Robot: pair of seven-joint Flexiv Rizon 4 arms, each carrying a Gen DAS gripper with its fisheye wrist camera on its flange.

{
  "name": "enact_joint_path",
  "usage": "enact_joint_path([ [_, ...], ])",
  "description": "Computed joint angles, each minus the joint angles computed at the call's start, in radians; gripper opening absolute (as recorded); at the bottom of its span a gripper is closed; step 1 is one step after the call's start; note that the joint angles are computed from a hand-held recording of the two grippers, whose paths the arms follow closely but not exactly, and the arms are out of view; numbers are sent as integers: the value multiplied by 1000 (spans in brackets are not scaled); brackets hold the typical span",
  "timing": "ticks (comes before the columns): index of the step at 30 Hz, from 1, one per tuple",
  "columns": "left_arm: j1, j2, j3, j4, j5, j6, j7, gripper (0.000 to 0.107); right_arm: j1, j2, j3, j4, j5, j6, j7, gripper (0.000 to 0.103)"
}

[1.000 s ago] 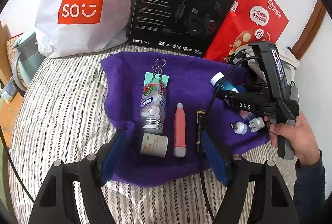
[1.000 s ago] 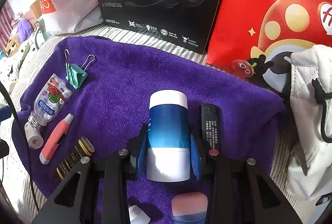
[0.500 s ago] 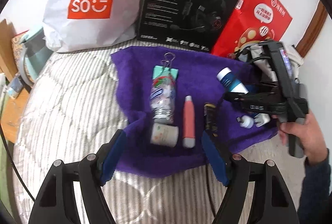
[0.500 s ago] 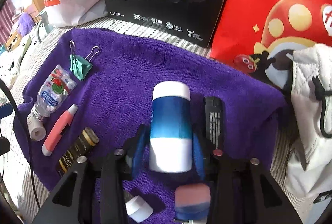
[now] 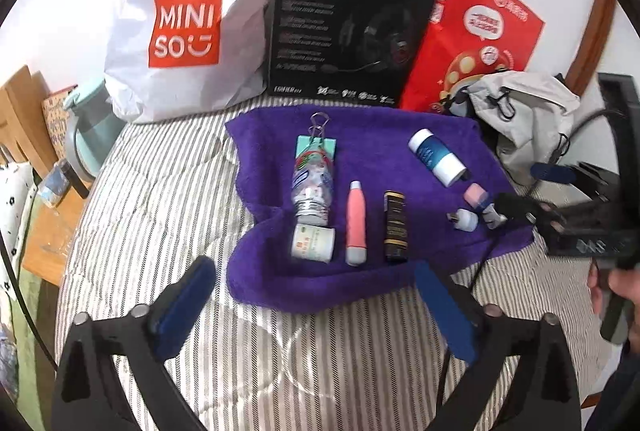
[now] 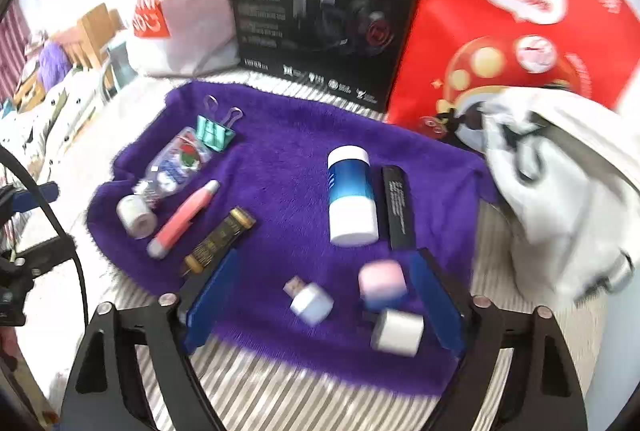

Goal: Organize rigid objects

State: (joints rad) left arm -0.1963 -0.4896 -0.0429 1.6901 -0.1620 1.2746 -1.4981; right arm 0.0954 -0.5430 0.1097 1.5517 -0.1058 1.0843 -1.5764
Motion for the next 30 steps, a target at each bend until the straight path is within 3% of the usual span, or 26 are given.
enact_joint_path([
  [3, -12, 20, 4, 10, 12, -23, -1, 103, -4, 81, -2, 106, 17, 56, 32, 103],
  [8, -38, 39, 27, 28, 54, -52, -23, 103, -24, 190, 6, 253, 53, 121, 68, 103],
  [13, -55, 60, 41, 57, 98, -40, -51, 103, -6, 290, -31, 420, 1, 205, 162, 103],
  [18, -71, 79, 46, 76, 126, -32, -81, 103, -13, 357, -41, 529, -29, 268, 237, 103],
  [23, -152, 93, 125, 41, 285, -63, -193, 103, -18, 394, -50, 593, -67, 317, 309, 103],
  [30, -138, 127, 98, 57, 334, -69, -229, 103, -28, 451, -50, 664, -110, 361, 407, 103],
])
